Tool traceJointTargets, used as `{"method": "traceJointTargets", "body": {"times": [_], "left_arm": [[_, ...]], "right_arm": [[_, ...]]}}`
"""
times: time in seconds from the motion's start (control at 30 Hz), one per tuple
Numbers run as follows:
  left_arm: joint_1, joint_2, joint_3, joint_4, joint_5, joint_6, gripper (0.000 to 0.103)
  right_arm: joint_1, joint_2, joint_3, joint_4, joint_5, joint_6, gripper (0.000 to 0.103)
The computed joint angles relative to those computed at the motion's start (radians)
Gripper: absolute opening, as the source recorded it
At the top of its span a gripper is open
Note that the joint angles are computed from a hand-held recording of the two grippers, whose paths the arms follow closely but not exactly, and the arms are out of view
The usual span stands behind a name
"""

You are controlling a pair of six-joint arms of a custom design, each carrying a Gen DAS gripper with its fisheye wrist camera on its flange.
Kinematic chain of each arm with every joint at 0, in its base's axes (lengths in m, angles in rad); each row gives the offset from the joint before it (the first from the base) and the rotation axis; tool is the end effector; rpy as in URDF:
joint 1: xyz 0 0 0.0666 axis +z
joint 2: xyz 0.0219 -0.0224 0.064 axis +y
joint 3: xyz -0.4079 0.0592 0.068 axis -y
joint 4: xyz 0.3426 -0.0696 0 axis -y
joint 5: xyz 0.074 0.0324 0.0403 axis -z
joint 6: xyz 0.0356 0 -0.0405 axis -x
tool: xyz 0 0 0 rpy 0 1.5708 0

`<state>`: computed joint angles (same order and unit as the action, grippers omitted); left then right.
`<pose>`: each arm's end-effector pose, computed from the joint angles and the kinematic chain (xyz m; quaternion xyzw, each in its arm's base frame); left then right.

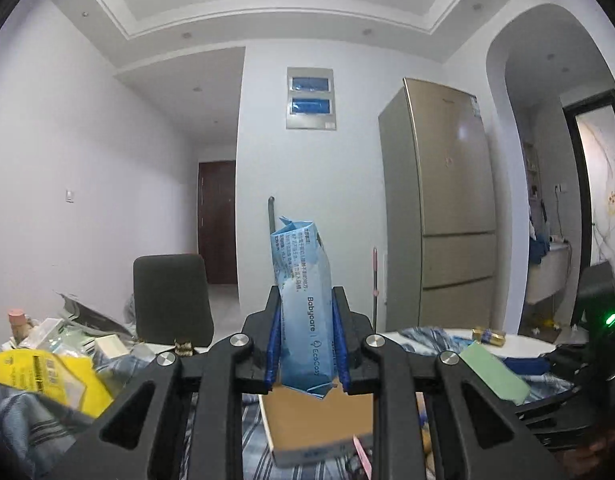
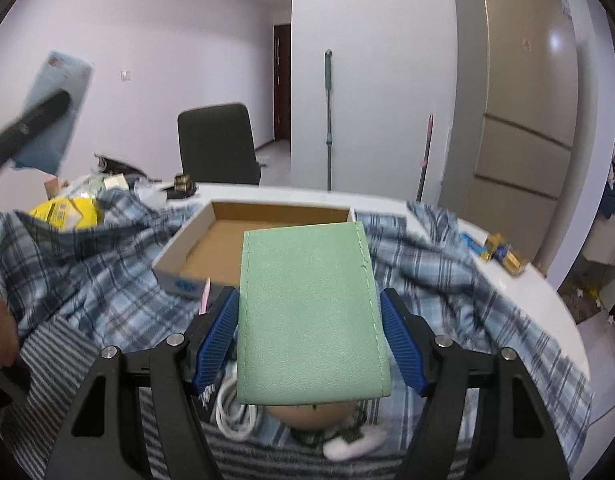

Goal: Organize soft objects
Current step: 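Grasp the light-blue wipe pack with the left tool while the right tool lifts the green pad, then place the green pad in the box with the right tool while the left tool drops the wipe pack in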

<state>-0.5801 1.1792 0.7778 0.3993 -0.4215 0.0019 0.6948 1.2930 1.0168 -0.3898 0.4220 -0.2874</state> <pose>0.3013 -0.1805 0.3993 0.0557 0.7056 -0.0563 0.7042 0.3081 0.2373 0.3821 -0.0883 0.8798 0.0355 0.4657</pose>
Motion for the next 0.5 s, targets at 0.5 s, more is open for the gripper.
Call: {"method": "traceJointTargets", "body": {"times": [0.5], "left_arm": [[0.138, 0.260, 0.164, 0.017, 0.170, 0.041, 0.023]], "right_arm": [[-0.138, 0.189, 0.258, 0.046, -0.022, 0.024, 0.070]]}}
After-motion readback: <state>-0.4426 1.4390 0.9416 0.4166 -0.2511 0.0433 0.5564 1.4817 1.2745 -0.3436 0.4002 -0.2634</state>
